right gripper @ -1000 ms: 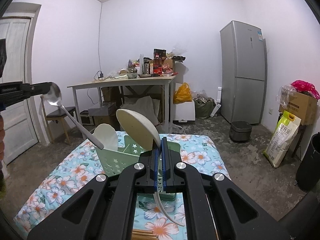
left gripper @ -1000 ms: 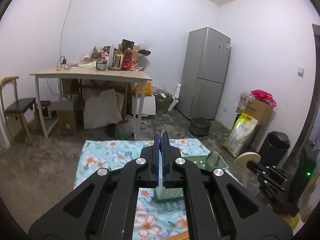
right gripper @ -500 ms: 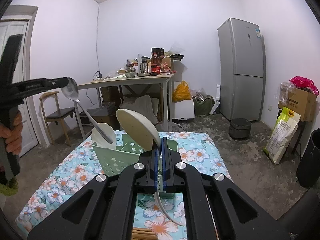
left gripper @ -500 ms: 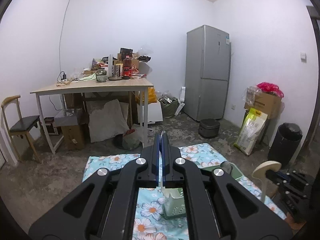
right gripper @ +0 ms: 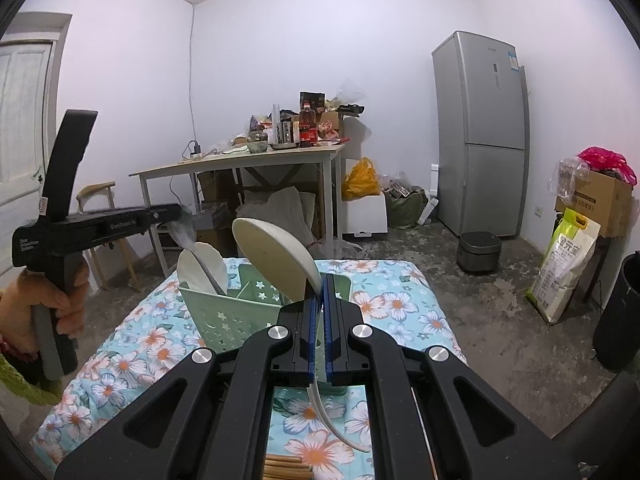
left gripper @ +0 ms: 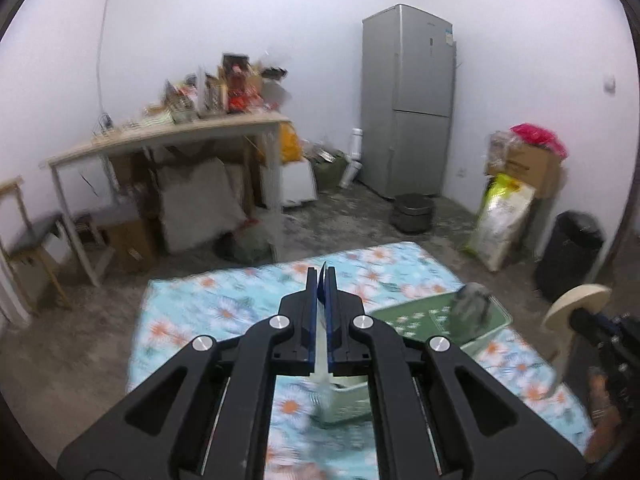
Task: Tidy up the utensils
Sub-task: 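Lower the metal spoon into the caddy and open the left tool while the right tool holds the white spoon, then lower the white spoon into the caddy and open the right tool while the left tool withdraws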
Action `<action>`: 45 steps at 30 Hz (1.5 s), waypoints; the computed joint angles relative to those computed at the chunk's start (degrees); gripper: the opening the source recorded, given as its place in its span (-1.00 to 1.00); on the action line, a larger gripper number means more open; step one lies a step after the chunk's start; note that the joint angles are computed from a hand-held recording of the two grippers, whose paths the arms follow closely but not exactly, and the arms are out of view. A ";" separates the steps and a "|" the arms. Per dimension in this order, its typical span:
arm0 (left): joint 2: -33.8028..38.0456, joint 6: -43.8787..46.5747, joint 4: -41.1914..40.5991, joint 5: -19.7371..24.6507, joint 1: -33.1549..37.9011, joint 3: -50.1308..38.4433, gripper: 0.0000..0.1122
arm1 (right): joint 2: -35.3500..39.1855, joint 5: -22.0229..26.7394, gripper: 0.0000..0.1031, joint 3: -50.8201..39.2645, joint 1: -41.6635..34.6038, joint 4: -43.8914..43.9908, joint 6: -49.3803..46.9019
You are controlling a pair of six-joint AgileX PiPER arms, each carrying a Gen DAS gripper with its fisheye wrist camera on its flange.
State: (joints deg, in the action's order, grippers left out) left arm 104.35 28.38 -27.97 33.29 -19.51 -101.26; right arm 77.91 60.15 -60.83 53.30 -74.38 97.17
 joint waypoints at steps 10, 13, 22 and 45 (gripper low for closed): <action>-0.51 9.70 -15.19 1.97 2.75 2.78 -0.53 | -0.37 -1.20 -0.93 0.19 -1.27 0.52 0.39; -2.42 12.00 -18.71 1.78 3.75 5.74 -0.35 | -0.66 -2.03 -0.93 0.33 -1.78 0.57 0.79; -7.95 15.06 -21.87 0.69 5.08 15.79 -0.02 | -5.11 -8.18 -0.93 0.17 -6.54 -0.77 -0.77; -13.19 16.90 -23.36 -0.69 11.36 29.63 0.16 | 4.70 -50.91 -0.93 -10.23 -36.19 -7.50 10.87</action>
State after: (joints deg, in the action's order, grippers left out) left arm 91.16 45.28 -51.33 32.60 -8.16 -71.63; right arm 82.61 9.24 -71.06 17.12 -81.88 108.03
